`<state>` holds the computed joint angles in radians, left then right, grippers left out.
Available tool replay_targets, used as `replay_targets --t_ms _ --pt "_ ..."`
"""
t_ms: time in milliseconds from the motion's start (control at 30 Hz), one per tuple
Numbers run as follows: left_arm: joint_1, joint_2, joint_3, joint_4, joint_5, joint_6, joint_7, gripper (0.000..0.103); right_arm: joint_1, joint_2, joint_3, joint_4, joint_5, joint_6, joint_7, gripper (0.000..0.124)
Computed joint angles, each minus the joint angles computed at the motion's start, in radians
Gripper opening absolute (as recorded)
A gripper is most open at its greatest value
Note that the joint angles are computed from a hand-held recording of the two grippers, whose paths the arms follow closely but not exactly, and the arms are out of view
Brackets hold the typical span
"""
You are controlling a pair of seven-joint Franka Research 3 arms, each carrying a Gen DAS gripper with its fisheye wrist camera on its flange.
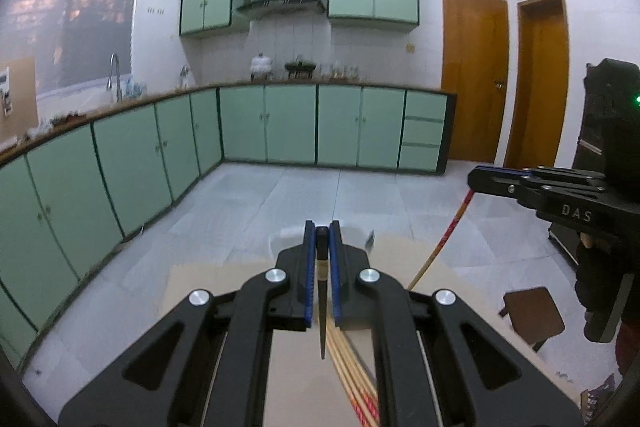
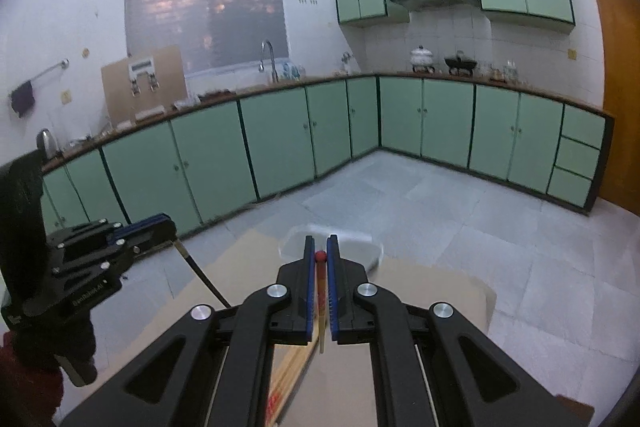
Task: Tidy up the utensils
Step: 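Lift both chopsticks, drop them into the white holder and open both tools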
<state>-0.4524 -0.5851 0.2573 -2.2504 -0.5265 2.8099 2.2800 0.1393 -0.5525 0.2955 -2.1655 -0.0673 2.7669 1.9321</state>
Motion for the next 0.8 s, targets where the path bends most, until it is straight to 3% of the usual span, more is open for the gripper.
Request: replay_targets --t_ms 167,367,467,633,800 --pt "-0.085 0.084 0.036 0.132 -0.057 0.07 0.058 0.006 -0.038 0.063 0.002 0.116 -0.029 0.033 -0.001 0.006" --pt "-0.102 0.252 0.027 0.297 -0.143 0.121 0.107 0.006 -0.113 0.171 0.036 0.254 -0.133 0.059 0.056 0.006" --pt "-0.084 0.325 0.008 0.354 -0.193 0.15 0.139 0.006 -0.14 0.236 0.049 0.303 -0.216 0.07 0.109 0.006" --pt "-0.031 0.431 -0.025 0.419 -0.248 0.121 0.154 0.006 -0.103 0.338 0.013 0.34 -0.285 0.053 0.16 0.006" --pt "0.047 0.478 -0.072 0.417 -0.238 0.062 0.124 0.006 -0.033 0.376 -0.057 0.309 -0.271 0.048 0.164 0.006"
